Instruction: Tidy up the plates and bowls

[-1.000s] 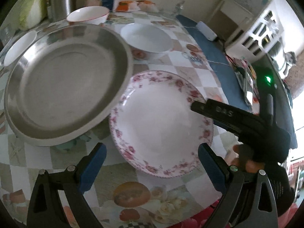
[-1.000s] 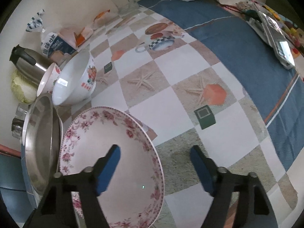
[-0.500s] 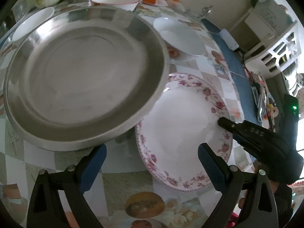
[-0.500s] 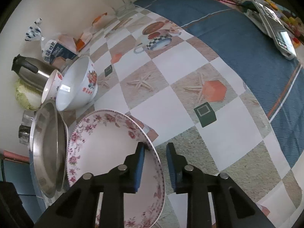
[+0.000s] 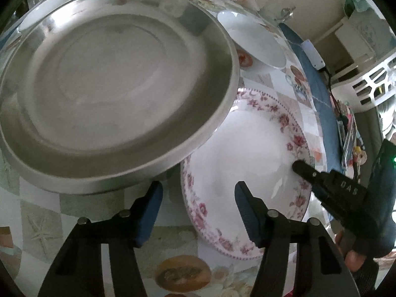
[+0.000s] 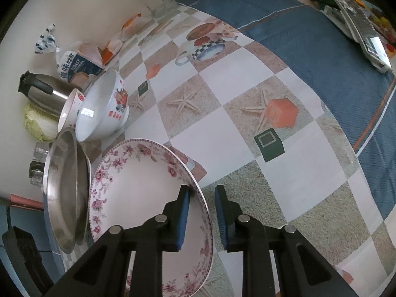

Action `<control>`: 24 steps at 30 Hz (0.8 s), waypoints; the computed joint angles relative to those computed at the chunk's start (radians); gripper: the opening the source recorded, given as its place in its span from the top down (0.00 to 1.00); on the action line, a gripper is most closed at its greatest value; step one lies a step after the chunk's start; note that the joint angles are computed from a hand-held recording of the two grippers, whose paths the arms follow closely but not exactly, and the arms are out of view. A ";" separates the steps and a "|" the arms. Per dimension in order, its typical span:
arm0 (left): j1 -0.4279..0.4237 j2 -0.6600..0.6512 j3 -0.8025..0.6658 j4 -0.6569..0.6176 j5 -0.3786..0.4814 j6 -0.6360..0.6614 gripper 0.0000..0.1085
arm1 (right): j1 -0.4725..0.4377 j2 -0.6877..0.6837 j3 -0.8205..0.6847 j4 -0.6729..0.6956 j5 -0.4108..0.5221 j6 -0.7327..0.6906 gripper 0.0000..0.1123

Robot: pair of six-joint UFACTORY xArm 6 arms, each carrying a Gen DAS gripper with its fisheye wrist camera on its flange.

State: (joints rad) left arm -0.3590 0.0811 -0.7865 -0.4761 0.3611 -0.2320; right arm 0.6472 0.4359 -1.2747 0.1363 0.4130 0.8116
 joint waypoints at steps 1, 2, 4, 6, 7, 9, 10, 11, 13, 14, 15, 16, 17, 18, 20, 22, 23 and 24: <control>0.000 0.004 -0.001 0.021 -0.008 -0.020 0.47 | 0.000 0.000 0.000 0.005 -0.001 -0.004 0.79; 0.000 0.006 -0.001 0.047 -0.017 -0.045 0.50 | 0.000 0.002 -0.001 0.007 -0.003 -0.007 0.79; 0.001 0.010 -0.003 0.085 -0.027 -0.078 0.57 | 0.000 0.005 -0.004 0.006 -0.003 -0.008 0.79; 0.003 0.013 -0.005 0.092 -0.030 -0.085 0.64 | 0.000 0.007 -0.007 -0.001 0.001 -0.007 0.79; 0.002 0.015 -0.006 0.102 -0.031 -0.094 0.67 | 0.000 0.006 -0.007 -0.004 0.002 -0.006 0.79; -0.002 0.026 -0.021 0.093 -0.025 -0.085 0.73 | 0.001 0.007 -0.010 -0.013 0.007 0.000 0.79; -0.003 0.024 -0.020 0.101 -0.020 -0.090 0.75 | 0.002 0.007 -0.011 -0.015 0.008 0.002 0.79; -0.004 0.023 -0.021 0.100 -0.017 -0.086 0.76 | 0.000 0.006 -0.010 -0.021 0.010 0.009 0.80; -0.011 0.033 -0.034 0.060 -0.009 -0.044 0.81 | -0.002 0.001 -0.003 -0.038 0.009 0.033 0.81; -0.015 0.038 -0.039 0.023 -0.005 -0.012 0.83 | -0.005 -0.004 0.004 -0.049 0.007 0.048 0.81; -0.020 0.040 -0.042 -0.036 0.000 0.039 0.84 | -0.009 -0.011 0.016 -0.060 0.003 0.066 0.81; -0.023 0.045 -0.051 -0.092 0.009 0.084 0.85 | -0.014 -0.019 0.028 -0.065 -0.004 0.079 0.81; -0.027 0.052 -0.063 -0.156 0.026 0.138 0.85 | -0.019 -0.028 0.044 -0.072 -0.013 0.097 0.81; -0.030 0.056 -0.069 -0.178 0.033 0.156 0.86 | -0.026 -0.039 0.061 -0.088 -0.020 0.118 0.81; -0.039 0.064 -0.083 -0.169 0.040 0.159 0.85 | -0.035 -0.054 0.084 -0.117 -0.029 0.155 0.81; -0.044 0.071 -0.094 -0.116 0.035 0.127 0.85 | -0.042 -0.065 0.107 -0.111 -0.050 0.162 0.81; -0.045 0.076 -0.099 -0.102 0.032 0.117 0.85 | -0.043 -0.067 0.116 -0.084 -0.066 0.145 0.81; -0.047 0.079 -0.101 -0.097 0.022 0.111 0.85 | -0.044 -0.069 0.121 -0.068 -0.074 0.133 0.81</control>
